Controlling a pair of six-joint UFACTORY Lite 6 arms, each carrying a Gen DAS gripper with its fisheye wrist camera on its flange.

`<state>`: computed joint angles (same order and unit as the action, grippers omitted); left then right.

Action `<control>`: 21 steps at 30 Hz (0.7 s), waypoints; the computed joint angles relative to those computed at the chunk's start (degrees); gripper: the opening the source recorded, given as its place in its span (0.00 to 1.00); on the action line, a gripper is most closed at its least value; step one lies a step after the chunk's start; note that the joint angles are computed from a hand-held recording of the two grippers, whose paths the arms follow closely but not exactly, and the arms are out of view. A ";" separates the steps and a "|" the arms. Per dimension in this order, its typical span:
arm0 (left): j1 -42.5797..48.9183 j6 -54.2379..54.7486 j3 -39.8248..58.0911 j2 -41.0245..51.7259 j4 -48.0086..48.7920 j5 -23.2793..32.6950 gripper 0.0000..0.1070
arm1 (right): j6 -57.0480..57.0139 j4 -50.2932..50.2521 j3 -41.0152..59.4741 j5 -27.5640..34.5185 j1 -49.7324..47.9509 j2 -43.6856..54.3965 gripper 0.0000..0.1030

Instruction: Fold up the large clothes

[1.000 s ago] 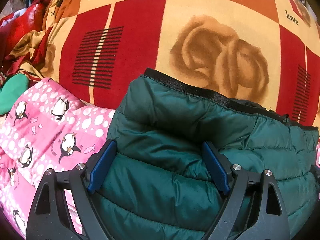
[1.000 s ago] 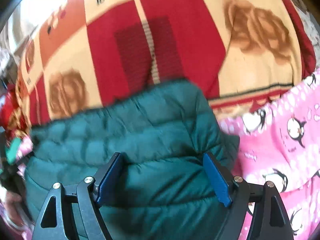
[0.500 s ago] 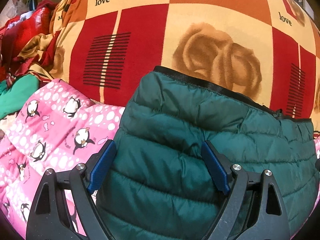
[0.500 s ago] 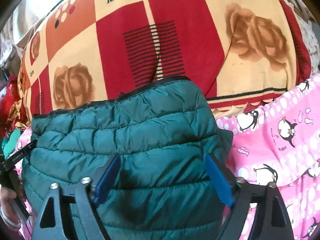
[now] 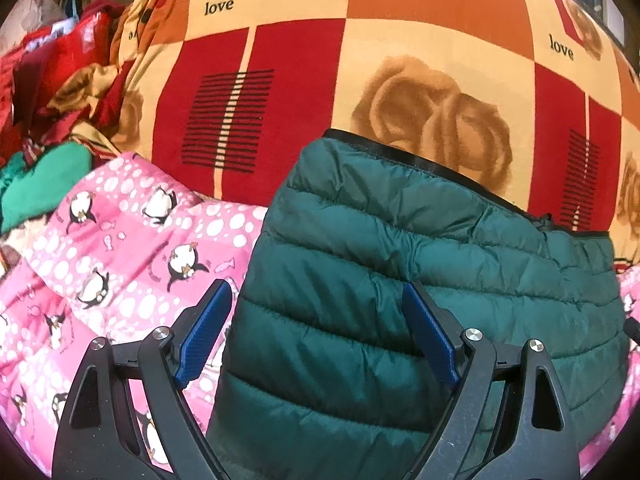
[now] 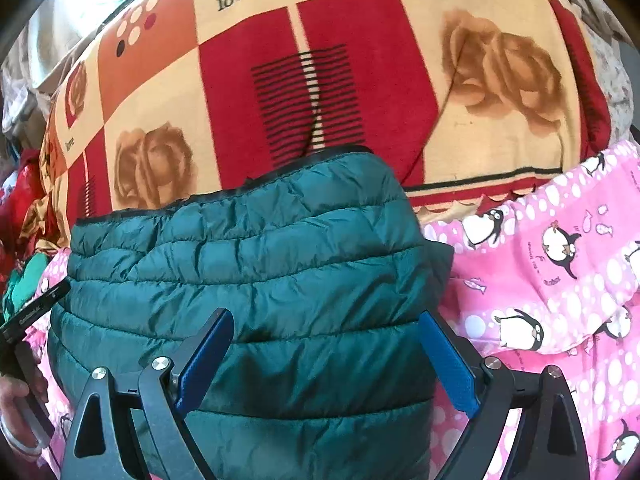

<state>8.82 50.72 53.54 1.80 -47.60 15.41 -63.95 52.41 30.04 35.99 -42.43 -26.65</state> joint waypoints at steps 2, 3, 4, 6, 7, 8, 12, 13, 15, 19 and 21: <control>2.78 4.94 0.93 1.09 -5.10 3.86 0.82 | -1.73 1.45 0.79 1.12 -2.36 1.63 0.89; 3.90 6.39 1.47 1.85 -6.67 5.37 0.82 | -2.68 2.12 1.30 1.57 -3.60 2.97 0.89; 4.85 7.34 2.00 2.65 -7.73 6.67 0.82 | -3.12 2.33 1.89 1.85 -4.14 4.21 0.90; 7.13 9.00 3.56 4.94 -9.39 9.89 0.82 | -4.13 2.78 2.99 2.59 -5.41 7.34 0.90; 8.20 9.95 4.30 6.17 -10.40 11.62 0.82 | -4.56 3.11 3.30 2.77 -5.87 8.50 0.90; 9.26 10.97 5.03 7.38 -11.47 13.46 0.82 | -5.06 3.55 3.48 2.88 -6.34 9.60 0.90; 12.28 13.30 7.43 11.45 -13.74 19.37 0.82 | -7.71 5.87 4.83 4.05 -8.28 15.72 0.94; 12.79 13.71 7.97 12.34 -14.09 20.62 0.82 | -8.23 6.29 5.15 4.29 -8.58 16.87 0.95; 13.49 14.10 8.90 13.89 -14.43 22.60 0.83 | -9.34 7.19 5.88 4.66 -9.01 19.07 0.99; 14.93 13.54 12.39 18.71 -14.28 27.53 0.86 | -11.65 8.37 7.68 5.82 -9.03 22.70 0.99; 15.78 13.75 13.30 20.28 -14.62 29.39 0.88 | -12.31 8.59 9.33 7.35 -9.07 25.41 0.99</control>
